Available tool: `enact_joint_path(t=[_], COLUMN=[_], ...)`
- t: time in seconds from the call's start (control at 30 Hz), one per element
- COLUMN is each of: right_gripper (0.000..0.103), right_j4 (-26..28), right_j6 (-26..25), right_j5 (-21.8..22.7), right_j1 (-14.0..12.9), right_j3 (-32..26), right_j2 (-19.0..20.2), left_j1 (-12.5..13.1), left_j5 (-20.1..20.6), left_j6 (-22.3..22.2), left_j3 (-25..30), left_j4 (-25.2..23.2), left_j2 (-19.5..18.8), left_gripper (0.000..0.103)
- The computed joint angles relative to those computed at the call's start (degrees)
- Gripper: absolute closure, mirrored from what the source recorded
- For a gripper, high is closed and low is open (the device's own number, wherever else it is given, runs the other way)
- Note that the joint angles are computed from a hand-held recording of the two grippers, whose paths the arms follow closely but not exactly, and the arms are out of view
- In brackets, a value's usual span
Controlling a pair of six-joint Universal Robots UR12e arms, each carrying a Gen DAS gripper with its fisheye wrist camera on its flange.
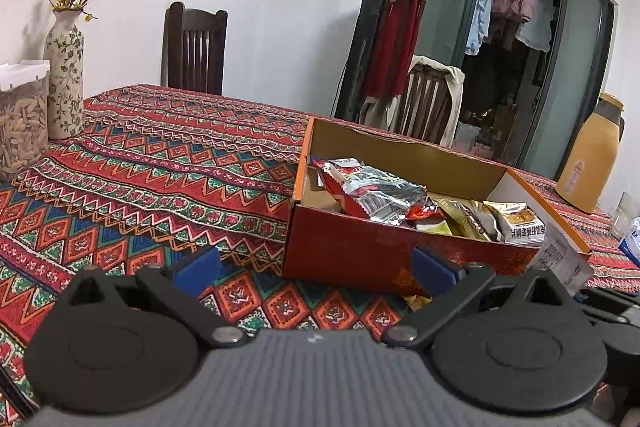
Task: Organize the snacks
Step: 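Lower the right gripper onto a white snack packet and close it, then hold the white packet in the right gripper while the left grasps another white packet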
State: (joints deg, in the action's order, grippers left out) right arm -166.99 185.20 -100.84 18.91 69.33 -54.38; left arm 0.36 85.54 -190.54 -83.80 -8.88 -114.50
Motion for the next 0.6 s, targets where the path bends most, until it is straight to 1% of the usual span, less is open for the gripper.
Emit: enact_joint_path(t=[0.1, 0.27, 0.37, 0.5, 0.6], right_gripper=[0.091, 0.091, 0.091, 0.091, 0.091], right_j4=[-2.6, -7.1, -8.1, -7.9, -7.7], right_j6=[0.7, 1.8, 1.8, 3.1, 4.7], right_j5=[0.4, 0.1, -1.7, -4.1, -4.0], right_j1=[-0.2, -0.8, -1.2, -1.8, -2.3], right_j3=[1.4, 4.5, 6.3, 8.0, 8.4], right_j2=[-0.8, -2.6, -3.7, -4.6, -4.6], left_j1=[0.0, 0.0, 0.0, 0.0, 0.0], left_j5=[0.1, -0.1, 0.0, 0.1, 0.3], left_j6=[-0.1, -0.1, -0.1, -0.3, -0.1], left_j3=[0.2, 0.4, 0.6, 0.7, 0.8], left_j4=[-0.6, -1.2, -1.8, -2.0, -2.5], left_j2=[-0.1, -0.1, -0.2, -0.3, -0.3], left_gripper=[0.000, 0.000, 0.000, 0.000, 0.000])
